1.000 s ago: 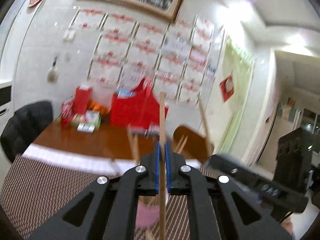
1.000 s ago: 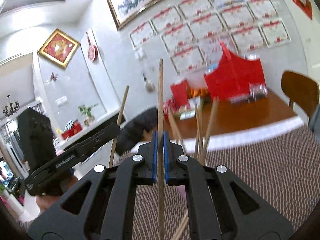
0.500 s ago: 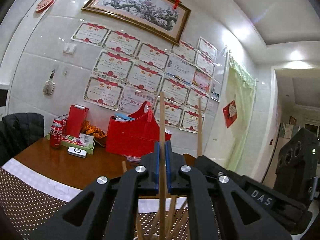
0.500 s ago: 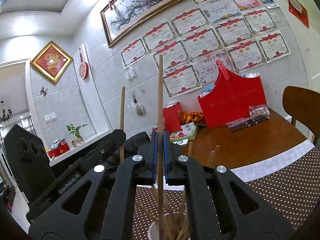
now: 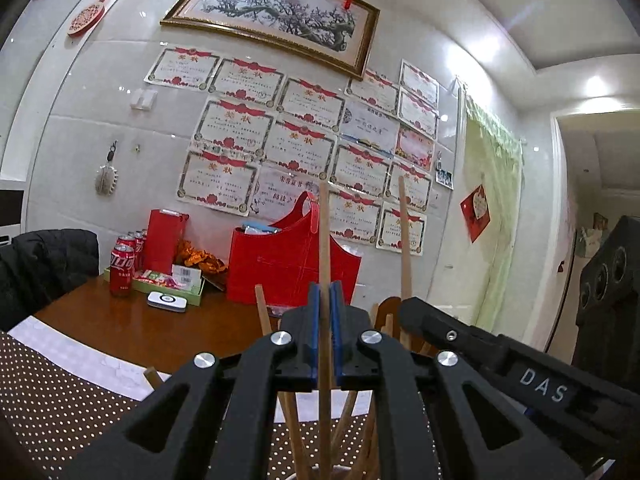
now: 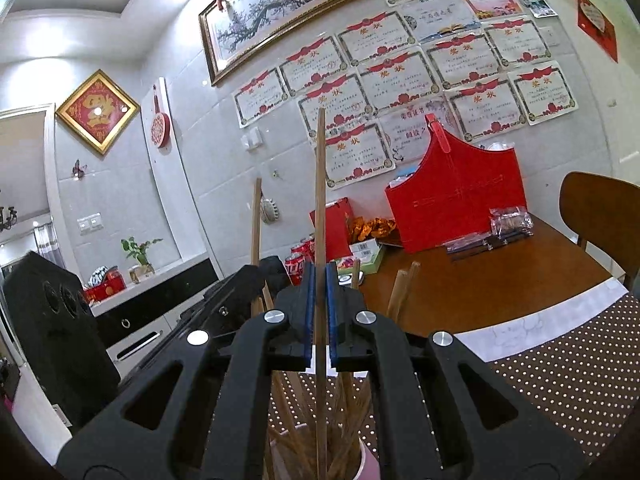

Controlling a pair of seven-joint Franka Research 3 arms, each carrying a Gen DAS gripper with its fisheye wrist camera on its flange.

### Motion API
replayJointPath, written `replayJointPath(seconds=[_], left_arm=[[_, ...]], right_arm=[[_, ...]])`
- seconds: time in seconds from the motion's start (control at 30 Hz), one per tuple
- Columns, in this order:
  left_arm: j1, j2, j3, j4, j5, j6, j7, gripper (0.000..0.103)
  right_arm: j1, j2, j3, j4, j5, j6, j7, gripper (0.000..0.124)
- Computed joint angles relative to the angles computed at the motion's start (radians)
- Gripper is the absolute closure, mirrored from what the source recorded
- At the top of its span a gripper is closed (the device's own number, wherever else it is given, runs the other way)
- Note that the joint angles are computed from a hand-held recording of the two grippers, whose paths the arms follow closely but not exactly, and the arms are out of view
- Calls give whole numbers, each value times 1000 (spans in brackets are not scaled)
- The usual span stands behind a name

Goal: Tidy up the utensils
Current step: 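Open both tools to release the chopsticks in the cup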

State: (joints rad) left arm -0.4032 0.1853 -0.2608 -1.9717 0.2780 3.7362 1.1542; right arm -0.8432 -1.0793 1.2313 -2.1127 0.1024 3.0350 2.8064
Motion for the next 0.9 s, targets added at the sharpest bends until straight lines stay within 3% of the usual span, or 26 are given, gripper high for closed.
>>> replayJointPath(seconds=[0.3, 0.33, 0.37, 0.4, 0.43, 0.57, 0.63, 0.7, 0.83, 0.9], left_arm=[[30, -16, -3, -17, 54, -43, -51, 97], [32, -22, -1, -21, 59, -44, -52, 96], [35, -26, -1, -22, 64, -47, -54, 89], [33, -31, 1, -25, 59, -49, -49, 80], [28, -36, 4, -30, 39, -47, -36, 64], [30, -54, 5, -43, 10, -38, -33, 39], [21, -68, 9, -54, -34, -36, 1, 31], [19, -82, 8, -59, -54, -47, 23, 27], [15, -153, 2, -84, -103, -143, 75, 20], [10, -199, -19, -115, -205, -198, 195, 19]], right_arm=[[19, 43, 9, 1, -3, -24, -8, 116], [25, 46, 5, -1, -3, -29, -7, 105], [29, 42, 1, -4, -4, -34, -4, 93], [33, 35, -4, -9, -3, -33, 2, 55], [34, 10, -12, -15, 1, -31, 18, 41], [43, -29, -37, -23, -4, -36, 37, 38], [47, -54, -51, -30, -2, -38, 53, 29], [54, -70, -67, -30, -3, -56, 61, 27], [77, -75, -95, -18, -14, -102, 63, 27], [102, -74, -108, -16, -19, -131, 64, 27]])
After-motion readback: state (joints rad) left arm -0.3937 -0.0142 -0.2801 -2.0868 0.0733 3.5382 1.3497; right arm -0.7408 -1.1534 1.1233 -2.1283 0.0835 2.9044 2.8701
